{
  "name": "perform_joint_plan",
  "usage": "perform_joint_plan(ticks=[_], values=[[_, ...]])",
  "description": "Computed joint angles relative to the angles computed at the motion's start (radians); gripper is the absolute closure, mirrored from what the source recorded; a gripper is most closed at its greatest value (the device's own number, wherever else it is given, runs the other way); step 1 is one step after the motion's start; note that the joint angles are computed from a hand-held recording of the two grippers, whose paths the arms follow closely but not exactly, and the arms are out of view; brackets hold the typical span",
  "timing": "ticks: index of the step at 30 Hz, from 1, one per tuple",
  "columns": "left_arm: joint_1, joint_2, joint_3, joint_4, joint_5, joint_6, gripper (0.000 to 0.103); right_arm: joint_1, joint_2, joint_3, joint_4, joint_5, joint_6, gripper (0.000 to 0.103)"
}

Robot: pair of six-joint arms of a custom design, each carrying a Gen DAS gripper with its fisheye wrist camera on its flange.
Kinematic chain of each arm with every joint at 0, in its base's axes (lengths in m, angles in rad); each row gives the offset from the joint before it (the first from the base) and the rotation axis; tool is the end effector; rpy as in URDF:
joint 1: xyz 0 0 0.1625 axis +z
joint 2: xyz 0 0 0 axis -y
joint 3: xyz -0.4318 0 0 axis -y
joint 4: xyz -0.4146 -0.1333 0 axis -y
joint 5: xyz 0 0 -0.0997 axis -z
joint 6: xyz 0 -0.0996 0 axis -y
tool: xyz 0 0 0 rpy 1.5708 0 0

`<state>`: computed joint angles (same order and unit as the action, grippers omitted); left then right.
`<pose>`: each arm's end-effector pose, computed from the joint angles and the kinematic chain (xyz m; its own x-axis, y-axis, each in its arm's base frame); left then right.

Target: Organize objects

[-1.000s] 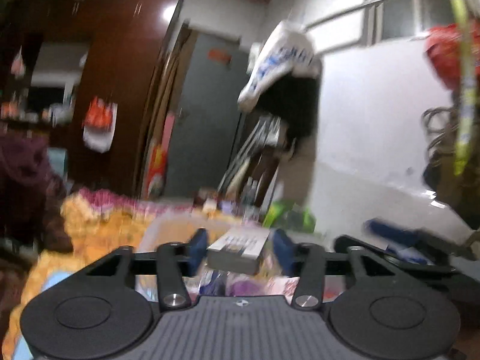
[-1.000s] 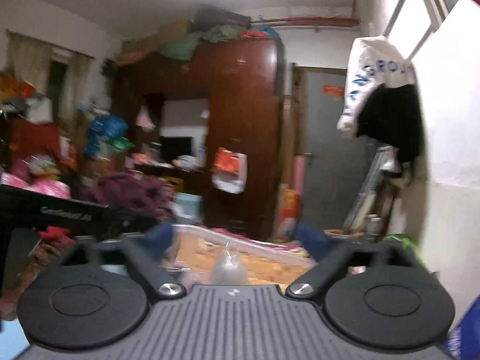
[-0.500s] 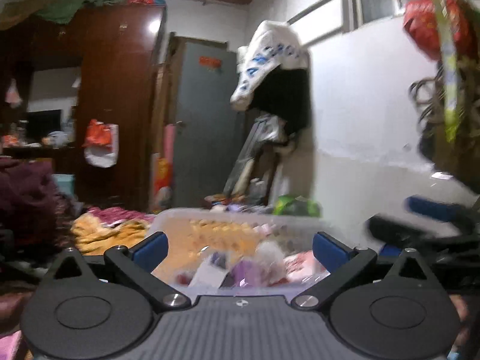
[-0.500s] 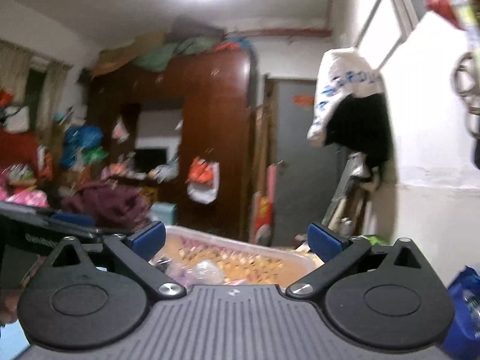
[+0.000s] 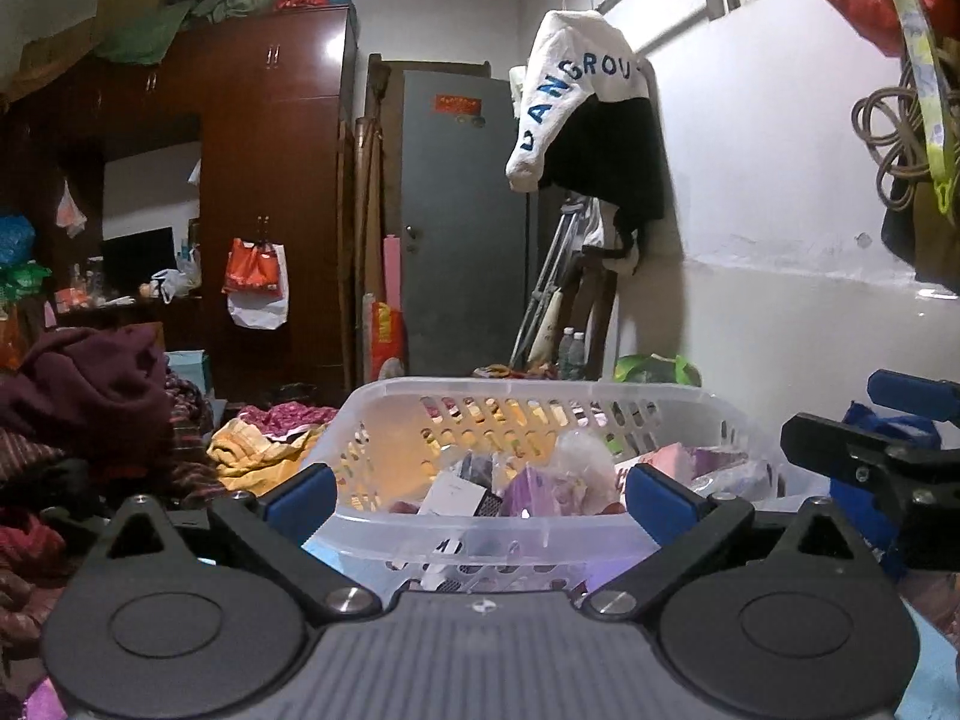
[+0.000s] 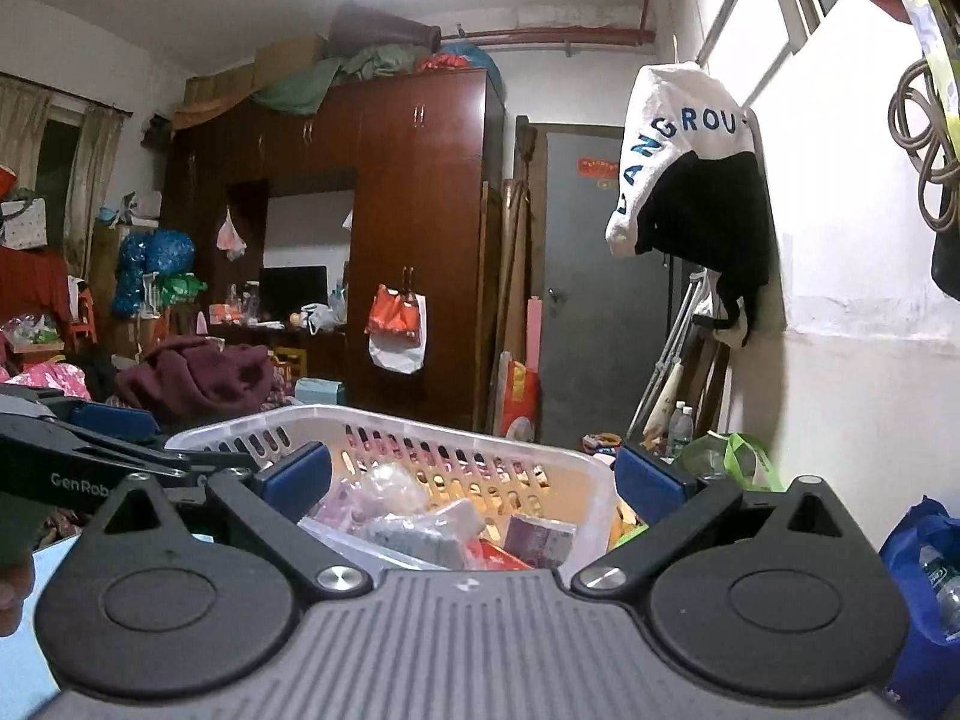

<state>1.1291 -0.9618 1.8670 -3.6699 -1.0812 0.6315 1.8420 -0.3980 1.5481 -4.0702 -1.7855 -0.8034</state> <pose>-0.1028 -0.6388 0.2509 -0.7020 0.1819 -0.6886 0.7083 0.2792 -0.6483 0.2913 -0.6292 0.0273 -0.6498 -0.1950 0.7346 -0.7584 0.1027 -0.6436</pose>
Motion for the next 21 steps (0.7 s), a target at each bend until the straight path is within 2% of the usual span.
perform_joint_plan(ticks=[9, 21], values=[[-0.005, -0.004, 0.022, -0.005, 0.002, 0.008, 0.0, -0.01, -0.008, 0.016, -0.009, -0.014, 0.039, 0.0], [-0.01, -0.001, 0.031, 0.004, 0.015, 0.017, 0.0, -0.011, -0.008, 0.024, -0.014, -0.023, 0.039, 0.0]])
